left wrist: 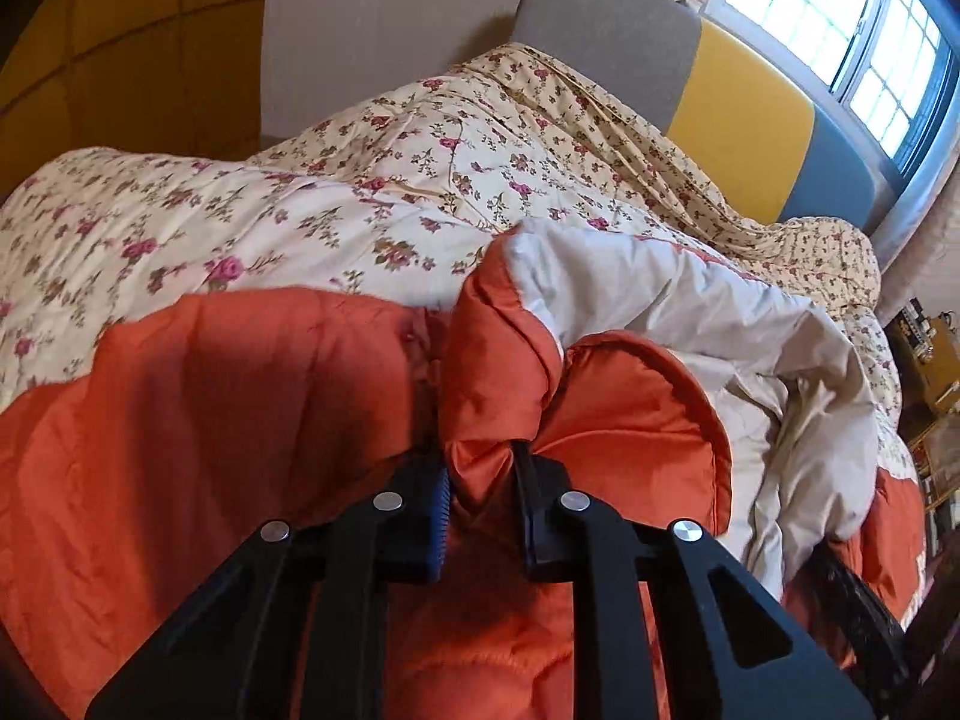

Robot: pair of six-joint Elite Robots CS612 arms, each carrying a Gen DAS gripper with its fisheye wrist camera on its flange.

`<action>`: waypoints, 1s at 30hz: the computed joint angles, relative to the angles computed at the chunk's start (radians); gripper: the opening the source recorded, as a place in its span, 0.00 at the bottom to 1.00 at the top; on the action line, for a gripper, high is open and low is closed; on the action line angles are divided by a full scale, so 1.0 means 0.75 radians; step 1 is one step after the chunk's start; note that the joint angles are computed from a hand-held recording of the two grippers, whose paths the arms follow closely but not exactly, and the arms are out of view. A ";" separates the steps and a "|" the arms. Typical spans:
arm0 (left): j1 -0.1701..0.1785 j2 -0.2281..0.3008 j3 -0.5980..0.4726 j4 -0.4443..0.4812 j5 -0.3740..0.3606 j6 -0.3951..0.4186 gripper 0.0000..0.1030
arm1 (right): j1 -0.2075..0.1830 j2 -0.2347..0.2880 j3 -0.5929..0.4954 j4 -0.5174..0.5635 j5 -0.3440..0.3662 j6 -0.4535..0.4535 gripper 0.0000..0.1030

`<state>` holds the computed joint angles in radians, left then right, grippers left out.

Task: Fold large clothes
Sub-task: 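Lift the hem with both grippers and fold it over toward the collar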

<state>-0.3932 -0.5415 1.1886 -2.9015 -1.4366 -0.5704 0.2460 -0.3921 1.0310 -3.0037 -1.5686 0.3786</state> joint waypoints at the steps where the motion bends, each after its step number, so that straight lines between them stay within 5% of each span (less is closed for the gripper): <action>1: 0.003 -0.013 0.029 -0.028 -0.014 0.007 0.16 | -0.002 -0.007 0.011 0.001 -0.004 0.012 0.02; 9: 0.034 -0.091 0.250 -0.218 -0.137 -0.053 0.12 | -0.042 -0.044 0.090 -0.022 0.064 0.164 0.00; 12: 0.048 -0.103 0.301 -0.273 -0.176 -0.124 0.12 | -0.061 -0.066 0.139 -0.068 0.164 0.190 0.04; 15: 0.063 -0.100 0.327 -0.315 -0.234 -0.141 0.12 | -0.072 -0.094 0.201 -0.195 0.186 0.212 0.30; 17: 0.063 -0.099 0.324 -0.312 -0.237 -0.127 0.12 | -0.076 -0.097 0.199 -0.267 0.176 0.224 0.59; 22: 0.064 -0.133 0.370 -0.329 -0.166 -0.193 0.12 | -0.095 -0.061 0.065 -0.255 0.222 0.265 0.60; 26: 0.075 -0.138 0.390 -0.341 -0.177 -0.207 0.12 | -0.098 0.009 -0.118 -0.066 0.333 0.180 0.64; 30: 0.056 -0.154 0.383 -0.387 -0.065 -0.231 0.15 | -0.086 0.043 -0.182 0.002 0.350 0.196 0.60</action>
